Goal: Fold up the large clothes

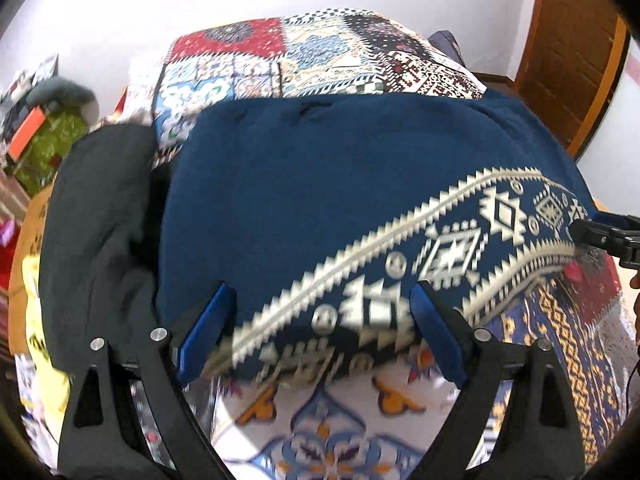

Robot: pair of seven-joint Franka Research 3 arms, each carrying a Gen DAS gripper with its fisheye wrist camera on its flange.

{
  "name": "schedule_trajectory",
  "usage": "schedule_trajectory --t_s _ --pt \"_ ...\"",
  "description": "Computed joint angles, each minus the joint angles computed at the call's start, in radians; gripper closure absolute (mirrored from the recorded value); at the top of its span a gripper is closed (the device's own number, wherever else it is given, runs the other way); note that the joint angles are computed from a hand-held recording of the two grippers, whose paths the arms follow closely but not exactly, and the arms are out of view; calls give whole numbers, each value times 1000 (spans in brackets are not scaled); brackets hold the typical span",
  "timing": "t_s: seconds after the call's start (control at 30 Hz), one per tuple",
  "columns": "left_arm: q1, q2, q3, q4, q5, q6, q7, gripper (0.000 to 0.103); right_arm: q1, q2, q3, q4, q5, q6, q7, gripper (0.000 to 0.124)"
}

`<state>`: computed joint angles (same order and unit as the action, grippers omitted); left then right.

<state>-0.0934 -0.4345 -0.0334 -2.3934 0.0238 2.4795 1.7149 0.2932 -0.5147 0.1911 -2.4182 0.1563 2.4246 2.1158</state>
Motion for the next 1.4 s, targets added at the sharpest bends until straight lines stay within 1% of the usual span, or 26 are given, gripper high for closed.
schedule_trajectory --t_s 0.03,0.1,0.2,0.33,0.4,0.43,0.5,0.57,0.73,0.87,0.9,0.97,1.03,1.07,1.1,1.13,1.17,1.2,1.23,1.3,1.33,1.37,1.4 --pt "0 -23 11 -14 -13 -16 3 12 5 -12 -4 -3 9 -16 2 25" --pt "14 -64 14 -43 -8 -35 -12 12 14 -24 -10 -7 25 -27 -3 25" --pt "21 -109 41 -73 -35 -76 -29 12 21 -44 -5 -15 36 -18 -9 25" --pt "11 -137 124 -86 -173 -160 -22 12 25 -60 2 -20 47 3 -9 25" --pt "2 -132 164 -78 -259 -218 -1 12 24 -62 9 -20 45 9 -5 25" --pt "-1 -134 177 -82 -303 -228 15 12 24 -60 11 -19 43 13 -4 25" --pt "-8 -134 197 -96 -393 -224 44 12 26 -57 15 -18 40 19 -5 25" --pt "-9 -117 202 -95 -461 -217 65 12 31 -53 16 -20 41 27 -9 25" --pt "-13 -26 211 -51 -655 -186 114 13 40 -39 15 -22 43 28 -19 25" --pt "-1 50 191 2 -772 -165 161 20 40 -27 10 -24 47 33 -20 25" --pt "6 70 181 14 -792 -159 165 20 40 -26 10 -25 48 34 -17 25" --pt "12 108 176 28 -876 -142 200 20 40 -23 6 -29 55 40 -14 25" --pt "26 142 160 39 -938 -121 206 22 41 -22 3 -34 64 49 -8 25" --pt "35 149 149 41 -958 -108 216 29 40 -21 3 -35 66 51 -5 25" --pt "43 158 134 46 -967 -96 221 41 40 -21 3 -35 66 52 -3 25" --pt "52 168 113 51 -956 -82 207 47 39 -21 4 -36 65 52 -2 25" --pt "58 171 103 54 -952 -79 203 61 38 -19 5 -33 62 47 0 25" --pt "62 170 89 58 -943 -74 188 70 36 -19 6 -31 59 43 2 25" --pt "68 161 62 58 -896 -47 145 72 34 -21 7 -28 55 35 5 25" --pt "70 142 18 59 -776 13 83 85 29 -26 11 -21 42 23 10 25" --pt "70 128 -4 60 -697 42 48 87 23 -33 16 -17 29 14 16 25" --pt "70 111 -21 62 -630 70 17 91 18 -37 19 -14 20 9 21 25" --pt "64 98 -24 66 -597 87 1 95 11 -45 23 -5 7 -3 28 24"
